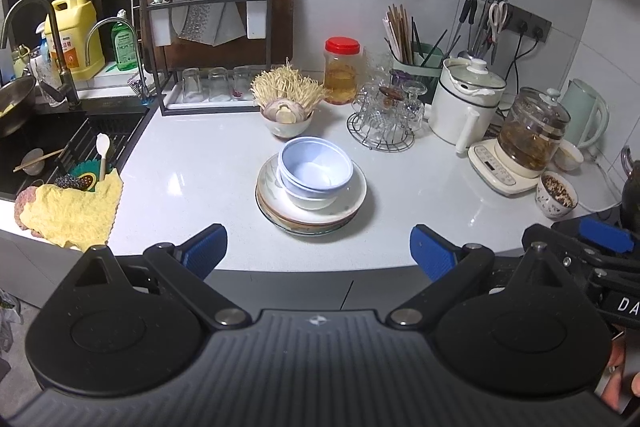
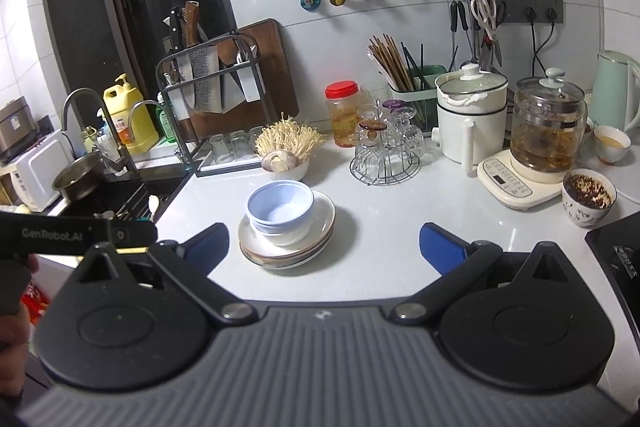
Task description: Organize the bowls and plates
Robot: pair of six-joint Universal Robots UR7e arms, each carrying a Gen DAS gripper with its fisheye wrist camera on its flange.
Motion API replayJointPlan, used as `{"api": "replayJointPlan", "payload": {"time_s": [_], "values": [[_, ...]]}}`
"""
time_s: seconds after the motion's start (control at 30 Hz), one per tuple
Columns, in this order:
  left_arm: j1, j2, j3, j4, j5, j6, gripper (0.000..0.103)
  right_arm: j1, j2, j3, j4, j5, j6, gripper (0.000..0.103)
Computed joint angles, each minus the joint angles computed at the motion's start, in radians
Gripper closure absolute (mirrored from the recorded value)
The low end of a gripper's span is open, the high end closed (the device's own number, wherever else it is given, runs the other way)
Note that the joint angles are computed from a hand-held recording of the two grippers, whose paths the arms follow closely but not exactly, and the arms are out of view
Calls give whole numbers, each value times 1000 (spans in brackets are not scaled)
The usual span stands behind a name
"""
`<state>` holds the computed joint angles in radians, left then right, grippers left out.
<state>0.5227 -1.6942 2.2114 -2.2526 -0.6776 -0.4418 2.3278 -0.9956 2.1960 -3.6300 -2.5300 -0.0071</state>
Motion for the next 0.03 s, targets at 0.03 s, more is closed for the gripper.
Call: {"api": "replayJointPlan", "payload": {"time_s": [0.03], "values": [[0, -4, 2, -5, -2, 1, 3, 1, 2, 0, -5, -2, -4, 0]]}}
